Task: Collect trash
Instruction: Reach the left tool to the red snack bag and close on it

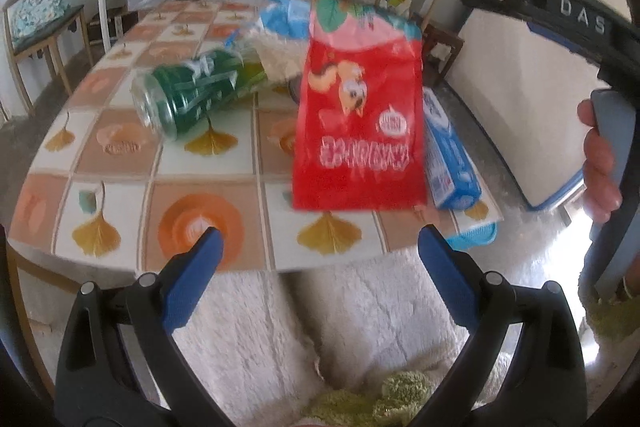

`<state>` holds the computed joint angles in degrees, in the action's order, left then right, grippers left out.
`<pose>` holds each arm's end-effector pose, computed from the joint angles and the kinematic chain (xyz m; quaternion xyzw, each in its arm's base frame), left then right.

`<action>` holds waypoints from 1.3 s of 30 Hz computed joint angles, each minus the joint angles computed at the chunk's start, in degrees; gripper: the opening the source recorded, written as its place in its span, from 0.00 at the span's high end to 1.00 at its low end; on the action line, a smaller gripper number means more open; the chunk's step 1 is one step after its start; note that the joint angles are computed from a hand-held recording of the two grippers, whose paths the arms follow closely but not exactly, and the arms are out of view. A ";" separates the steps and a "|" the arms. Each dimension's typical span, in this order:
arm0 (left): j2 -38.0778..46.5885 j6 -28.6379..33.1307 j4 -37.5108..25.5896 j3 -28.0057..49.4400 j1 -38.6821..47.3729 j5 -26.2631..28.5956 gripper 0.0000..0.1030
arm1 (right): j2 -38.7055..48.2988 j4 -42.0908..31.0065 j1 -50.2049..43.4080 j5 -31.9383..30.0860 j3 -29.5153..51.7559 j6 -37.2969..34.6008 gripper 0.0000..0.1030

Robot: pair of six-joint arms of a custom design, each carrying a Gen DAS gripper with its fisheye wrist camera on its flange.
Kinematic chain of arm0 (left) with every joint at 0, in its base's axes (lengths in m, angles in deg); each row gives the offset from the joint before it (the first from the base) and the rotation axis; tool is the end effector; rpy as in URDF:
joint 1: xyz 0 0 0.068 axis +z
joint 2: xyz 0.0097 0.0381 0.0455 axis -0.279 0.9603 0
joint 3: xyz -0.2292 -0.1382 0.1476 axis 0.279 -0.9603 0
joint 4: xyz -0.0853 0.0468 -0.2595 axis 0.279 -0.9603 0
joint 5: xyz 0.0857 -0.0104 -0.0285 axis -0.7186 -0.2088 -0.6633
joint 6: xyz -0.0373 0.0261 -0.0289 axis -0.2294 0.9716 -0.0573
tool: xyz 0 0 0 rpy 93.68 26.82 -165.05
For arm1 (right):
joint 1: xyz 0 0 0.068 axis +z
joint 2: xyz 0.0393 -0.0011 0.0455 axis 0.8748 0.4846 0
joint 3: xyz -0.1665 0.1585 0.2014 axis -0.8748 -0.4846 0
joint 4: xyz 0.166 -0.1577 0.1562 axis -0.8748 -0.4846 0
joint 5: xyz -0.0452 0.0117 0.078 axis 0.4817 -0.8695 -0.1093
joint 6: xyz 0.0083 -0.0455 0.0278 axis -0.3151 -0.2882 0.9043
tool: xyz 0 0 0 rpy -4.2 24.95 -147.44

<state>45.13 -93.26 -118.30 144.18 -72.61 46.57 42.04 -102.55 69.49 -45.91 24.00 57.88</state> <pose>0.1557 -0.1940 0.2798 -0.2405 0.8952 -0.0426 0.3726 0.3282 0.0620 0.4265 -0.3414 0.8141 0.0959 0.4599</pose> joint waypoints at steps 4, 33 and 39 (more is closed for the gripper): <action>-1.43 -0.58 -2.05 0.17 1.36 -4.93 0.09 | 1.74 2.58 -0.01 0.82 0.95 0.93 0.06; -0.88 31.04 44.12 -12.05 37.72 32.68 0.38 | 21.99 -10.12 -9.98 -7.14 18.54 6.33 0.06; 2.93 29.66 47.97 -12.53 43.59 42.55 0.54 | 25.33 -12.18 -10.75 -7.41 21.56 7.07 0.06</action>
<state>48.07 -63.60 -70.34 131.65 -29.02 89.12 67.37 -114.74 58.75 -53.32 45.56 64.95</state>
